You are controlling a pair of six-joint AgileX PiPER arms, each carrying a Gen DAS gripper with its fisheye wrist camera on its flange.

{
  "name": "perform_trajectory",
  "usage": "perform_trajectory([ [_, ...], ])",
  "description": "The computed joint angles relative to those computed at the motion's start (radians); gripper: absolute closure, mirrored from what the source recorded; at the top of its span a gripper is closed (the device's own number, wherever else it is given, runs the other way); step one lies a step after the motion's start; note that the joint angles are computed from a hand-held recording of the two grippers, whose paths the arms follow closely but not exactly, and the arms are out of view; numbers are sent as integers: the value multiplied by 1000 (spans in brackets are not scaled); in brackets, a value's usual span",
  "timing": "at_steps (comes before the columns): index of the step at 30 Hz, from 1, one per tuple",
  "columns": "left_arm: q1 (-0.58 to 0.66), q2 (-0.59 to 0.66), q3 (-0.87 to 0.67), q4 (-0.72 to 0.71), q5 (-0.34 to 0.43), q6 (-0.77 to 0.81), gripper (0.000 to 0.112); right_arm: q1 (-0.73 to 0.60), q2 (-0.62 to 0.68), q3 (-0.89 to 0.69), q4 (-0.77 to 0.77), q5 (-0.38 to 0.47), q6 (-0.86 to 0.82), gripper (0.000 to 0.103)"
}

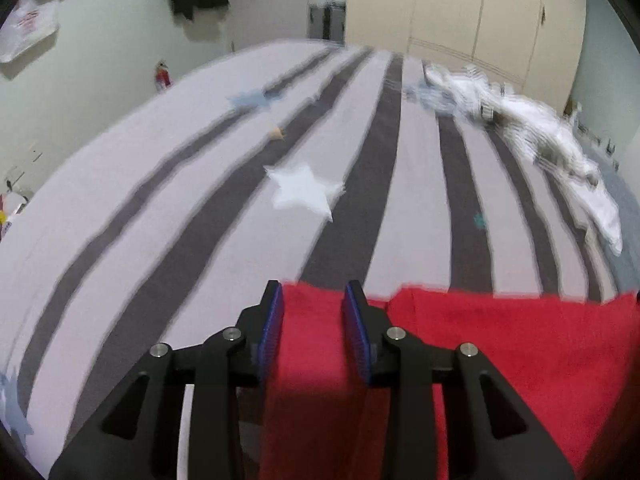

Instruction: Fold clothes

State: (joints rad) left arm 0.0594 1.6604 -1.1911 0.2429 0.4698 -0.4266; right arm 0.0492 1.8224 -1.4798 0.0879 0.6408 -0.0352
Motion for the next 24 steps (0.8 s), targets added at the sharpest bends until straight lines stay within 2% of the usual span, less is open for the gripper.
perform_trajectory([
  [3,-14,-32,-10,-2,6,3,82,20,-32,-14,-52,10,28,64],
  [5,-39,-44,-14,-79,11,102,82,37,-68,-1,-54,1,8,62],
  [9,-103,-43,-1,-175,21,267,82,62,-83,15,71,30,-89,62],
  [11,-125,-16,2,-150,14,244,82,80,-69,36,66,27,-80,62],
  [13,-138,32,14,-40,24,151,81,74,-48,75,74,0,-73,62],
  [15,-115,24,65,-49,-36,128,72,43,-40,132,144,-60,-116,61],
  [17,-122,33,37,5,3,58,66,25,-36,129,179,-56,-133,61],
  [18,-126,31,17,21,31,22,67,28,-32,106,152,-31,-100,61],
  [20,-136,-2,15,50,39,-35,68,55,-42,64,10,6,47,61],
  [22,-169,-43,16,1,15,-8,68,71,-77,65,-34,-12,112,61],
  [24,-214,-60,9,-92,-6,69,68,103,-97,59,-10,-21,89,61],
])
